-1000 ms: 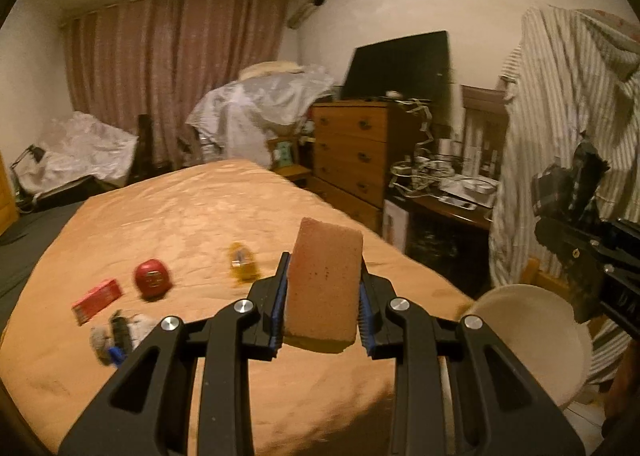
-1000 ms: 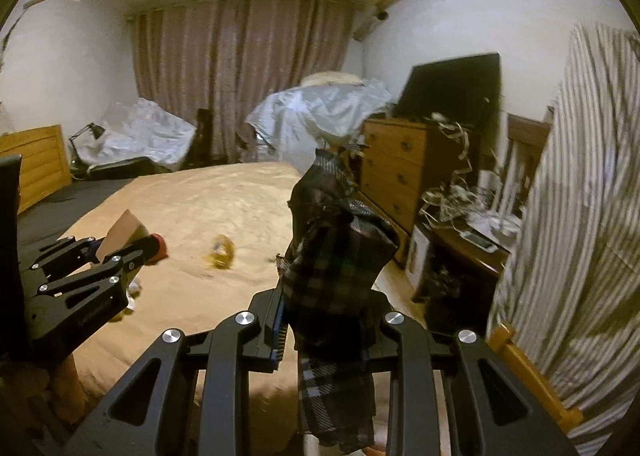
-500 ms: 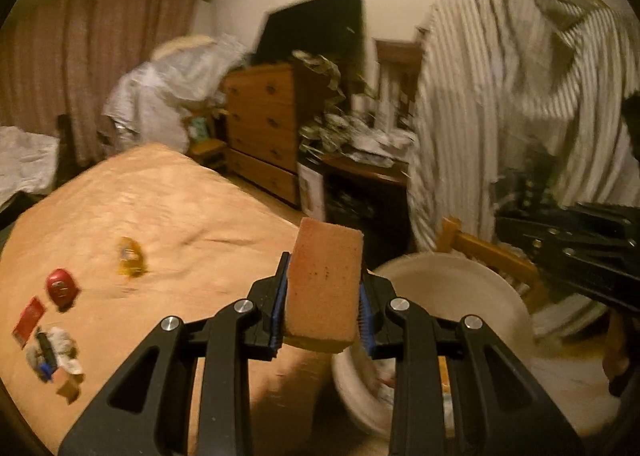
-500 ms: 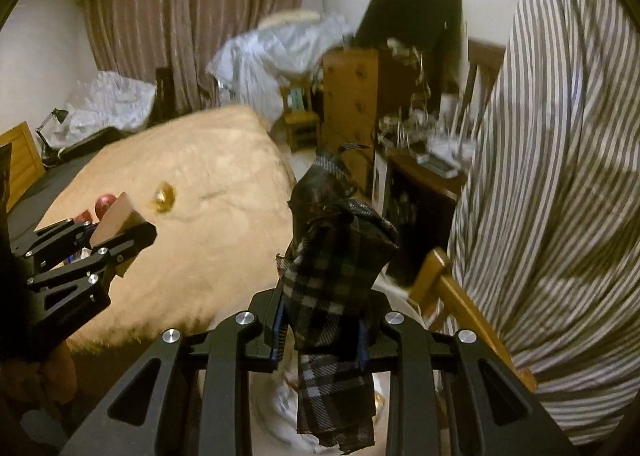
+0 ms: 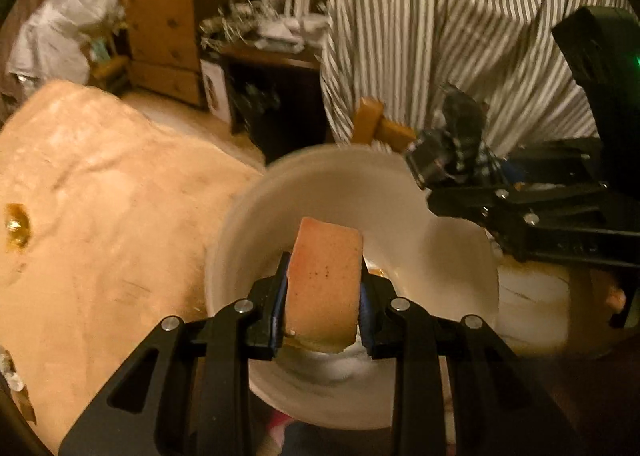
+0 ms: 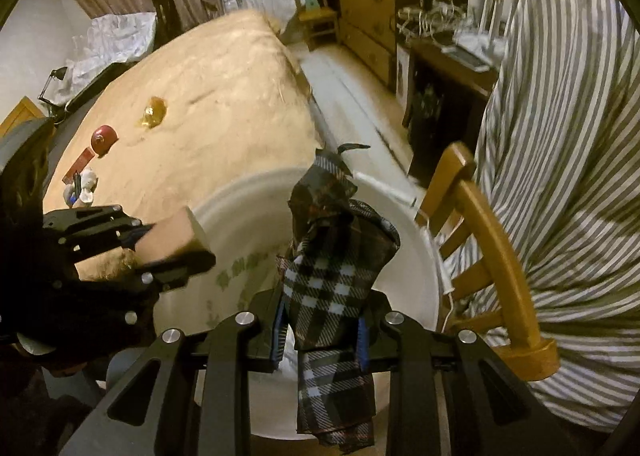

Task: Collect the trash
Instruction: 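Open both tools to drop the sponge and plaid cloth into the bucket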

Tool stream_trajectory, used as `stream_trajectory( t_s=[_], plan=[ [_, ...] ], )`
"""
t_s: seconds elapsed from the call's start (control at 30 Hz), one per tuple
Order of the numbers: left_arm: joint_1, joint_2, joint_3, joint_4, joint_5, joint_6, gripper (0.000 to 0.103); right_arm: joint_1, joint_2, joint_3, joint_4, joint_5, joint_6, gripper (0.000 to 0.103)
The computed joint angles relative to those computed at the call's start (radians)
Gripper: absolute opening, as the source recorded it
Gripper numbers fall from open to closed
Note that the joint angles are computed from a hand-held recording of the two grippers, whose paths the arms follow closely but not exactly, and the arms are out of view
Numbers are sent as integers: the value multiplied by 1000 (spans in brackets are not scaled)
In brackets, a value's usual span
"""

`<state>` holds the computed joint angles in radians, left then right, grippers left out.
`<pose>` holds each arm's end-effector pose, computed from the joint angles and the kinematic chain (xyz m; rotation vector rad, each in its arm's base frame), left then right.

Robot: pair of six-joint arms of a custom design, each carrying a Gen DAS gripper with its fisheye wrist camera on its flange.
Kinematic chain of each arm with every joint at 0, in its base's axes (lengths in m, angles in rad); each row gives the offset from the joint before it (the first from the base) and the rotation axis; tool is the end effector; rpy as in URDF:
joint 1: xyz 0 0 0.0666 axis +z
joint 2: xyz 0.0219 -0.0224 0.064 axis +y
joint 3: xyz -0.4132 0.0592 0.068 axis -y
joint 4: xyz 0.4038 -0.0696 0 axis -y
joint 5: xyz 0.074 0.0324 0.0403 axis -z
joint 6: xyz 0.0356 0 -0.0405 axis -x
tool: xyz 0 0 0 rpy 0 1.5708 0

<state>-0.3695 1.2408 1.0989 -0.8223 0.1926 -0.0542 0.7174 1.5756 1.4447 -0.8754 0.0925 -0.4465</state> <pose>0.3835 -0.1563 0.3968 0.6111 2.4749 -0.3683 0.4173 0.3592 0.3982 -0.3169 2.5839 0.3143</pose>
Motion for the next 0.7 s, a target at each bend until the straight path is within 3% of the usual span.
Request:
stream_trajectory(
  t_s=[0.33, 0.37, 0.4, 0.47, 0.7],
  plan=[
    [1, 11, -3, -5, 7, -12, 28, 3, 5, -26, 31, -12, -14, 30],
    [2, 12, -3, -3, 5, -12, 38, 1, 2, -31, 47, -21, -18, 38],
    [3, 5, -11, 10, -2, -10, 61, -1, -3, -36, 58, -28, -22, 44],
    [0, 2, -15, 33, -24, -8, 75, -1, -12, -43, 71, -23, -32, 53],
    [17, 2, -21, 31, -23, -2, 75, 5, -18, -50, 89, -25, -43, 53]
  ],
)
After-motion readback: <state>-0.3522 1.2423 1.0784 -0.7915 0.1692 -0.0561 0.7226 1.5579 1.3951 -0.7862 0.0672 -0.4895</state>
